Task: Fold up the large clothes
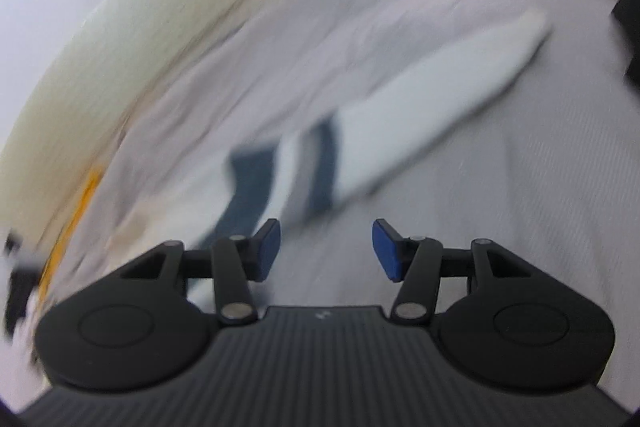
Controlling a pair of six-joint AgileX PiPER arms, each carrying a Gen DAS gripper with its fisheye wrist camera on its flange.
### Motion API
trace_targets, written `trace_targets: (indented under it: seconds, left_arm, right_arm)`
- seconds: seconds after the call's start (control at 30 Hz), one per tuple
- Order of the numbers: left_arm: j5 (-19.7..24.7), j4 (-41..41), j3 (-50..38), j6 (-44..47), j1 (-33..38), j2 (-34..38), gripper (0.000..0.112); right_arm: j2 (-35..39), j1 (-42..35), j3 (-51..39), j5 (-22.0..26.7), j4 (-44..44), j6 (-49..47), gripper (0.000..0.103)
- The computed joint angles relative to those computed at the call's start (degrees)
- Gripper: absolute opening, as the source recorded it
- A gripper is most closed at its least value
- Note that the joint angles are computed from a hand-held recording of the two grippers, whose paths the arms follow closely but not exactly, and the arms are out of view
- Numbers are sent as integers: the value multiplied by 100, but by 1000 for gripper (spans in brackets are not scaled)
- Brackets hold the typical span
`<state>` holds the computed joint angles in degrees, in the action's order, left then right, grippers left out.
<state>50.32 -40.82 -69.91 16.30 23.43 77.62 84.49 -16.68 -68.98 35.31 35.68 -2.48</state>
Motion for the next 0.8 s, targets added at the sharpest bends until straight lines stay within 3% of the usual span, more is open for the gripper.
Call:
trace_targets:
  seconds: [0.1, 0.27, 0.47, 0.57, 0.6, 0.67, 0.73, 0.8]
  left_arm:
    - [258, 100, -132, -239, 507, -109, 45]
    - [863, -104, -344, -470, 1476, -57, 45]
    - [1159, -120, -262, -914, 2108, 61, 45]
    - [1060, 32, -217, -1185, 2069, 98, 45]
    - [1026, 78, -188, -1228, 2065, 85, 45]
    - [1001, 135, -159, -1340, 2044, 110, 46]
    - [975, 165, -124, -1421, 1997, 147, 47]
    - [1011, 77, -91, -1404, 2009, 175, 48]
  right_arm:
    - [-421, 472, 443, 739, -84, 287, 55]
    - [-879, 805, 1245, 1526, -244, 681, 55]
    - [-1004, 579, 1897, 1898, 485, 78, 54]
    - [-955, 730, 2044, 1925, 754, -236, 52]
    - [-904, 755, 2045, 2016, 878, -369, 50]
    - [-902, 822, 1980, 2155, 906, -438, 21]
    - [-980, 738, 1957, 2089, 1005, -512, 12]
    - [-1131, 516, 1979, 1924, 1290, -726, 11]
